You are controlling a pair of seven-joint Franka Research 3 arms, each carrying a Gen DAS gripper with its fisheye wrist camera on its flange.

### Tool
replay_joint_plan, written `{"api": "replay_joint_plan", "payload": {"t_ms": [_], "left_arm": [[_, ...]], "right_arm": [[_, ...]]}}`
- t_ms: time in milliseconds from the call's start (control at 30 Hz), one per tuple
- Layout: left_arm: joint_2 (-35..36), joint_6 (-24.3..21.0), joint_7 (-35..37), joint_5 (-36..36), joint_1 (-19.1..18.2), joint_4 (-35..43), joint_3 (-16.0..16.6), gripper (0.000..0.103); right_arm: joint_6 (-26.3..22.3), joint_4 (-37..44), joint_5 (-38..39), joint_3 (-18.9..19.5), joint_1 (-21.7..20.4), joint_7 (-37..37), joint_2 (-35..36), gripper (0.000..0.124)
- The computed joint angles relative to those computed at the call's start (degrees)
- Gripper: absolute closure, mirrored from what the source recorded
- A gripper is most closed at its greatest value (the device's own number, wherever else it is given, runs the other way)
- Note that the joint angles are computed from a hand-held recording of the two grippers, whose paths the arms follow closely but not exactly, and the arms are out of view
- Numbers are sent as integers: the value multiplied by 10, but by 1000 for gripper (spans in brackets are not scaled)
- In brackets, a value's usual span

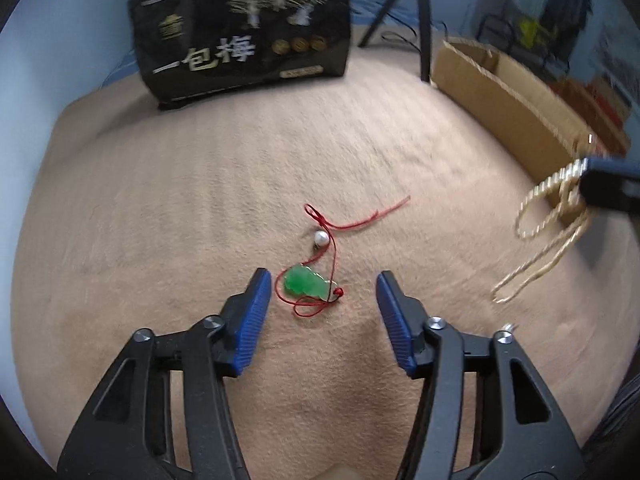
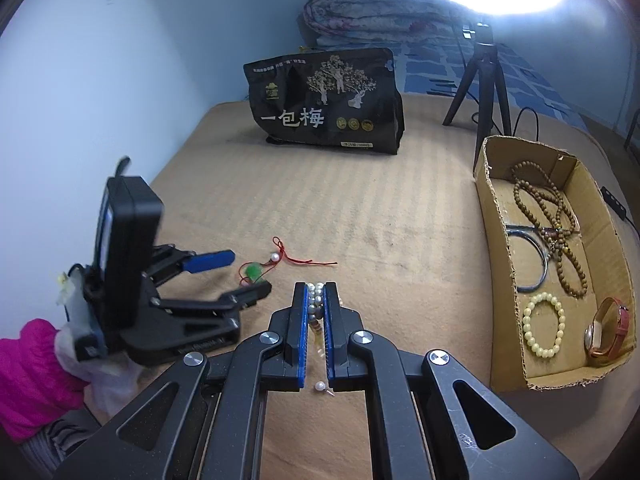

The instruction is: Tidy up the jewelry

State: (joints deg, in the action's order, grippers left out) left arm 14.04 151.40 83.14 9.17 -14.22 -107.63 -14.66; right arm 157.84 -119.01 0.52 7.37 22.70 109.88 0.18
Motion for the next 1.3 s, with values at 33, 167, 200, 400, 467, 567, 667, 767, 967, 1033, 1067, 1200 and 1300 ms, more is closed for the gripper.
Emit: {"api": "replay_joint_plan", "payload": {"t_ms": [33, 167, 200, 400, 467, 567, 667, 767, 967, 1033, 1067, 1200, 1300], "left_arm": [[2, -2, -1, 12, -4, 0, 3, 62], [9, -1, -12, 43, -11, 1, 10, 69], [10, 1, -13, 45, -10, 2, 10, 76], [12, 2, -6, 33, -1, 2, 4, 96], [8, 3, 1, 17, 6, -2, 1, 97], [2, 5, 5, 7, 8, -8, 1, 98], [-2, 9, 4, -4, 12, -12, 1, 98], [-8, 17, 0, -17, 16, -14, 1, 98], [-33, 49, 26, -93, 36, -21, -13, 98], [-42, 62, 36, -114, 39, -24, -15, 99], [-47, 67, 42, -127, 40, -24, -16, 99], [-59, 82, 58, -167, 41, -22, -18, 99], [-69, 93, 69, -190, 38, -20, -20, 99]], "right_arm": [[0, -1, 4, 0, 0, -3, 0, 118], [0, 1, 11, -1, -1, -6, 1, 118], [0, 1, 13, -1, -1, -7, 1, 118], [1, 0, 11, -2, -1, -3, 0, 118], [3, -1, 7, -2, -2, 0, -1, 118], [7, -2, 7, -2, -3, 2, -4, 118], [10, -3, 2, -2, -4, 5, -6, 118], [11, -3, -8, -1, -6, 11, -8, 118], [20, -4, -2, -2, -9, 9, -15, 118], [26, -6, 1, -2, -11, 9, -20, 118], [29, -7, 3, -2, -12, 9, -22, 118], [38, -8, 8, -1, -17, 8, -31, 118], [44, -9, 11, -2, -23, 8, -40, 118]]}}
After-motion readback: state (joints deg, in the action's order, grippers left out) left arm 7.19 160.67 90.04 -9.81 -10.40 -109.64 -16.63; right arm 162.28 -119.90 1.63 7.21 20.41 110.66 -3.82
